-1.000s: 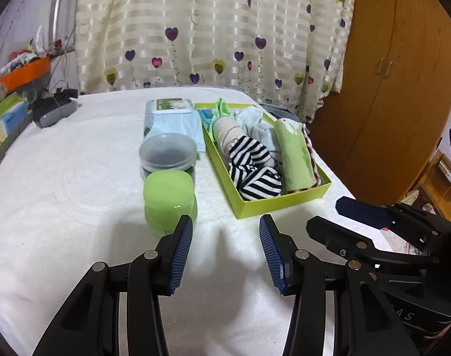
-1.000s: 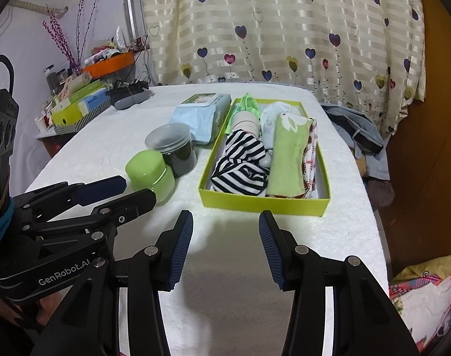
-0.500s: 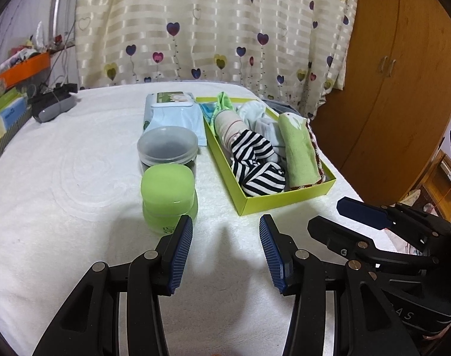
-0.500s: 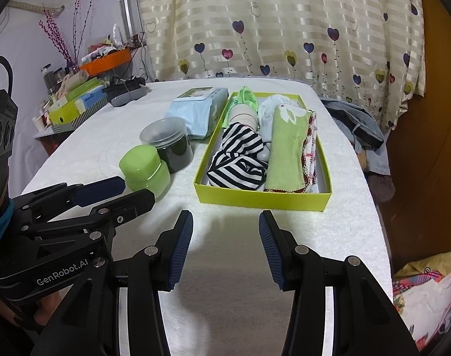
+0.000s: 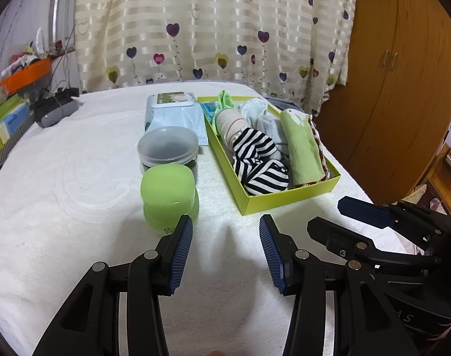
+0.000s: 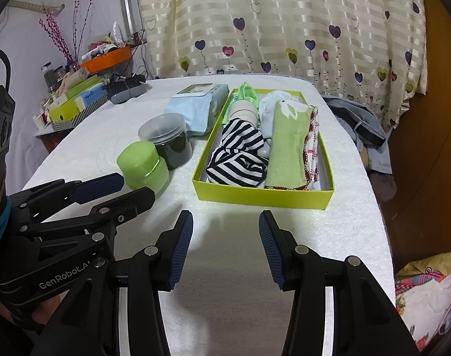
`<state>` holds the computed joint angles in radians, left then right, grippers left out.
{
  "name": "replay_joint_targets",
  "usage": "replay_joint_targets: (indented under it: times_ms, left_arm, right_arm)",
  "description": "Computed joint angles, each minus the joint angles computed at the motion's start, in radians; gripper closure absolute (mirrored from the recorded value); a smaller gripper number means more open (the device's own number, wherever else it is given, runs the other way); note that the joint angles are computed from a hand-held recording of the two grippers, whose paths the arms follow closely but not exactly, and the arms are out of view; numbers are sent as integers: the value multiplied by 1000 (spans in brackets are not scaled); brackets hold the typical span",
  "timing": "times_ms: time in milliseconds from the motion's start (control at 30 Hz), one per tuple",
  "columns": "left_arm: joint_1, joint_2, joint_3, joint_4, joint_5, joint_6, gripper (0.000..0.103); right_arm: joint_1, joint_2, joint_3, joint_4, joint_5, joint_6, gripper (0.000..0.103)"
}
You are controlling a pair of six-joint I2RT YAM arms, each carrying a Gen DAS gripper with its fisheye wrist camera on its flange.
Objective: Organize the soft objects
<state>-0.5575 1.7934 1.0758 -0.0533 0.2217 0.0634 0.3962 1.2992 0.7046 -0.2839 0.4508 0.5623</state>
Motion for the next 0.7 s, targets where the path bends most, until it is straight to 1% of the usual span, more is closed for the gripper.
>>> replay_joint_targets:
  times_ms: [700]
  left_arm:
    - [-2,1,-5,0,-9,0,57]
  right_arm:
    - [-3,2,-2,5,-5,-4,55]
